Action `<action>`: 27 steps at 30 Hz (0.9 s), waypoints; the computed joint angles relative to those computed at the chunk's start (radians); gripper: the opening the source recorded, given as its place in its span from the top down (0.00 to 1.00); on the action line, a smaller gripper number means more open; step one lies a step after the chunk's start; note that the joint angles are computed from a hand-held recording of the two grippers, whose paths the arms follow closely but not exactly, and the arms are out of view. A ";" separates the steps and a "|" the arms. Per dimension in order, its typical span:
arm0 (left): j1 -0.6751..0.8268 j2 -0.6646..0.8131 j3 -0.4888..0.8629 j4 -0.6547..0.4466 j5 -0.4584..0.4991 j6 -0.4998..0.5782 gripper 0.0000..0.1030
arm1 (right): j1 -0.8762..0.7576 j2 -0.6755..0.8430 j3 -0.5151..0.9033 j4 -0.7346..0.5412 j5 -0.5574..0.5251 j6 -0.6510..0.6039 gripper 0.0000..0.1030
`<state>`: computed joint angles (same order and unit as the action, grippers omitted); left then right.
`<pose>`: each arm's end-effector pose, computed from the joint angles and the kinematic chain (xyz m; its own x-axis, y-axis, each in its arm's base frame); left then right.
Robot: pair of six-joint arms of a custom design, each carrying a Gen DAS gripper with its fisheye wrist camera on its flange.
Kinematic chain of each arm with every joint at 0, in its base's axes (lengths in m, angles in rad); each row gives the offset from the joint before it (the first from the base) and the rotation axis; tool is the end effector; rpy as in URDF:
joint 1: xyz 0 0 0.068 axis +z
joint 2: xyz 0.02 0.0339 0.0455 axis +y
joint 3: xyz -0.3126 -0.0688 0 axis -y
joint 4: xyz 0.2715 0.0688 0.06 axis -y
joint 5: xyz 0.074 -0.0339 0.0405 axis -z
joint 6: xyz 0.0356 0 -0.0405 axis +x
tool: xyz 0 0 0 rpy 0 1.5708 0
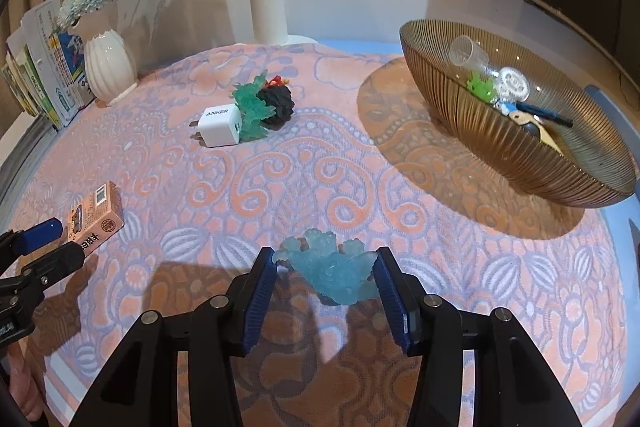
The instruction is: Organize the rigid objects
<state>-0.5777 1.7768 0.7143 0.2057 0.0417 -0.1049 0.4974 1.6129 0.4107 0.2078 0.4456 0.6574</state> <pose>0.2842 -0.1871 0.1287 -0.6892 0.3244 -0.6480 0.4991 0.8608 -0.0999 0.2224 0.1033 0.1052 -0.7202 0.2364 -0.6522 0.2728 0.9609 0.0470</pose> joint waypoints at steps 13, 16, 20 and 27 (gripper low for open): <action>-0.056 0.096 0.142 -0.106 -0.058 0.087 0.56 | 0.033 -0.021 -0.020 0.034 0.050 0.002 0.54; -0.062 0.059 0.126 -0.070 0.001 0.056 0.56 | 0.058 -0.100 -0.078 0.090 0.091 0.002 0.54; -0.117 -0.003 0.149 -0.049 0.004 0.021 0.56 | -0.015 -0.361 -0.140 -0.004 0.085 -0.011 0.54; -0.265 0.078 0.422 -0.101 0.038 -0.051 0.56 | -0.444 -0.856 -0.074 -0.445 0.043 -0.120 0.54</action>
